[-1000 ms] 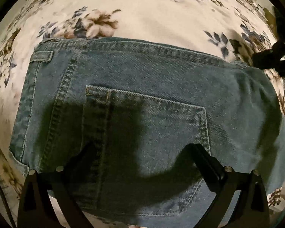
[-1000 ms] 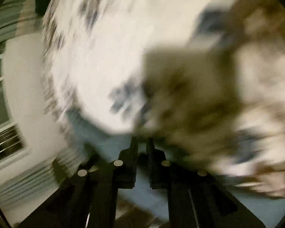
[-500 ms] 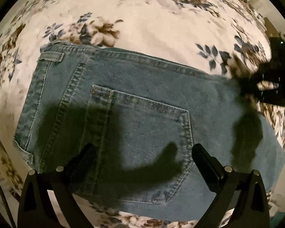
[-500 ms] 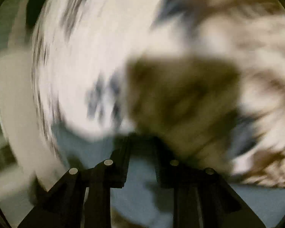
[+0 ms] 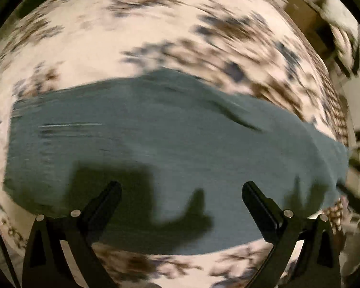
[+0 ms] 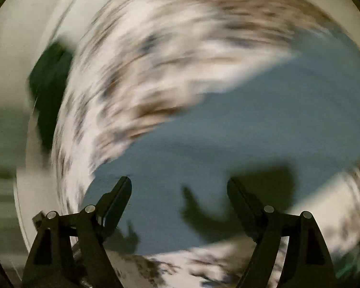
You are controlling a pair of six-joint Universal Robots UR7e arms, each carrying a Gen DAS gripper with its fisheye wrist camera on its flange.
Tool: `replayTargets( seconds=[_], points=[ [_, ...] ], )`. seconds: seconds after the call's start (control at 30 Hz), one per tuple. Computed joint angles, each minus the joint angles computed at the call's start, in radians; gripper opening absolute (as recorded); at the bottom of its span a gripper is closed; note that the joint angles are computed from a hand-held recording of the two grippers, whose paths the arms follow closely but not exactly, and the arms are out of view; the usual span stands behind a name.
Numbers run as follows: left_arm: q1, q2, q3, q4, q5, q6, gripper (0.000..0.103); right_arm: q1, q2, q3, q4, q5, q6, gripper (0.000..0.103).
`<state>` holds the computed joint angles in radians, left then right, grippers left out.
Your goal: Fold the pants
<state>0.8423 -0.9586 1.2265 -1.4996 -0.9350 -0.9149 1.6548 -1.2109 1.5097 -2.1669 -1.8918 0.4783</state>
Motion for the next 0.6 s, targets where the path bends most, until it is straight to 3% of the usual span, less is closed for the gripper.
replayTargets(
  seconds=[0.13, 0.3, 0.43, 0.5, 0.6],
  points=[
    [-0.012, 0.107, -0.046, -0.025, -0.07, 0.044, 0.103, -0.193, -0.237, 0.261, -0.214, 0.049, 0.077, 0.084],
    [-0.009, 0.229, -0.131, 0.008, -0.09, 0.062, 0.103, -0.402, -0.285, 0.357, -0.392, 0.245, 0.054, 0.085],
    [-0.001, 0.295, -0.192, 0.05, -0.061, 0.062, 0.103, -0.456, -0.287, 0.391, -0.532, 0.38, 0.057, 0.083],
    [0.007, 0.312, -0.212, 0.07, -0.059, 0.051, 0.103, -0.483, -0.294, 0.411, -0.607, 0.501, 0.04, 0.08],
    [0.021, 0.324, -0.233, 0.078, -0.076, 0.041, 0.103, -0.506, -0.296, 0.4, -0.613, 0.589, 0.003, 0.08]
  ],
)
